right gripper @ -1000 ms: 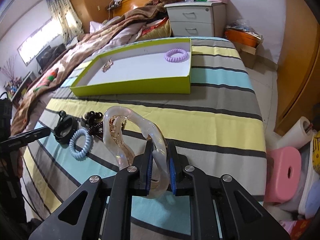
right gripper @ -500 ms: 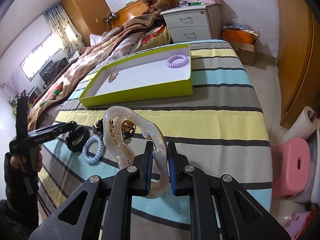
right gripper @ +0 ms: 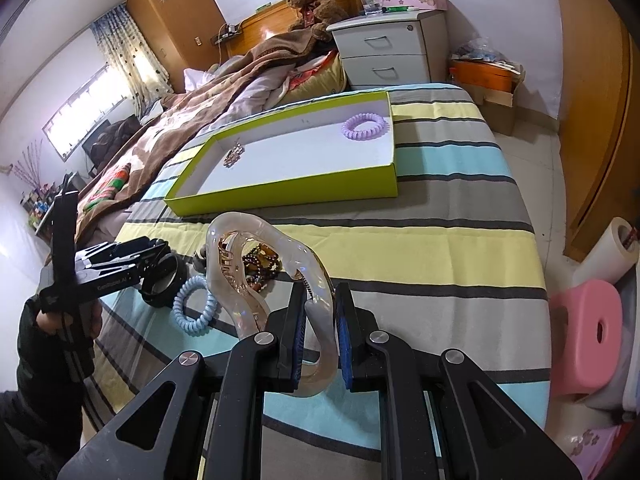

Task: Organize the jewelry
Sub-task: 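Grasp the black cord with teal bead with the left tool while the right tool holds the clip, then carry the black cord and claw clip toward the lime-green box with both tools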

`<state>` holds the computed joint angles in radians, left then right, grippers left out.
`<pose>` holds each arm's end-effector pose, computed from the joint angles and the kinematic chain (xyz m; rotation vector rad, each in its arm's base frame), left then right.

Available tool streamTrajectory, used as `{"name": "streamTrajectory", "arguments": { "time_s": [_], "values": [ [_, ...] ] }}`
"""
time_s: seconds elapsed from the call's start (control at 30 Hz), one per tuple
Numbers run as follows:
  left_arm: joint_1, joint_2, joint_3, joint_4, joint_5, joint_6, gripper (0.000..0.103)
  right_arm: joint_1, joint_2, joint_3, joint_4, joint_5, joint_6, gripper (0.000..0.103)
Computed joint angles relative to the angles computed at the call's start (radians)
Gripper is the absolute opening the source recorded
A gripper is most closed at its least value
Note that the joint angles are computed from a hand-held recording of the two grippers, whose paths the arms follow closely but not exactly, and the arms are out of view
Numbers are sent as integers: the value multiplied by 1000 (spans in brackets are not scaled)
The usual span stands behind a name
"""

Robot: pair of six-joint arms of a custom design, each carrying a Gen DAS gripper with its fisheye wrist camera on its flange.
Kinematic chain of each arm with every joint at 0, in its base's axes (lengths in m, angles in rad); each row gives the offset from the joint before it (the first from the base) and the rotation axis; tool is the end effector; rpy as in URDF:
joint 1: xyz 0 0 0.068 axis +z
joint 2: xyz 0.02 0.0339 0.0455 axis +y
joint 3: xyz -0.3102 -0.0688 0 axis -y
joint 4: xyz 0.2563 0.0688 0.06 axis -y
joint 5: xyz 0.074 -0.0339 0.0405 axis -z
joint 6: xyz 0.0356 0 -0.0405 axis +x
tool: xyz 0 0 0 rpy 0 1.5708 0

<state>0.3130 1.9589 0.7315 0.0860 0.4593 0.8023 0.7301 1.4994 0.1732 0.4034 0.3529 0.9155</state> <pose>0.3134 0.0848 0.0832 0.7389 2.4266 -0.2102 0.1445 0.1129 0.1031 0.3706 2.4109 0.3041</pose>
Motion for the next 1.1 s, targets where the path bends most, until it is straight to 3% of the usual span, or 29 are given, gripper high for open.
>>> {"name": "streamTrajectory", "arguments": {
  "time_s": [0.1,0.23,0.5,0.57,1.1],
  "values": [
    [-2,-2,-6,7,14,10,55,3,6,3,-1,-2,5,15],
    [-3,-9,-8,-5,25,29,30,5,12,5,2,-1,9,15],
    [3,-9,2,-43,54,29,23,10,10,0,6,7,16,15],
    [6,-13,3,-48,59,25,11,17,6,2,-1,13,19,15],
    [43,-41,7,-83,92,18,10,51,-69,19,-99,56,42,15]
  ]
}}
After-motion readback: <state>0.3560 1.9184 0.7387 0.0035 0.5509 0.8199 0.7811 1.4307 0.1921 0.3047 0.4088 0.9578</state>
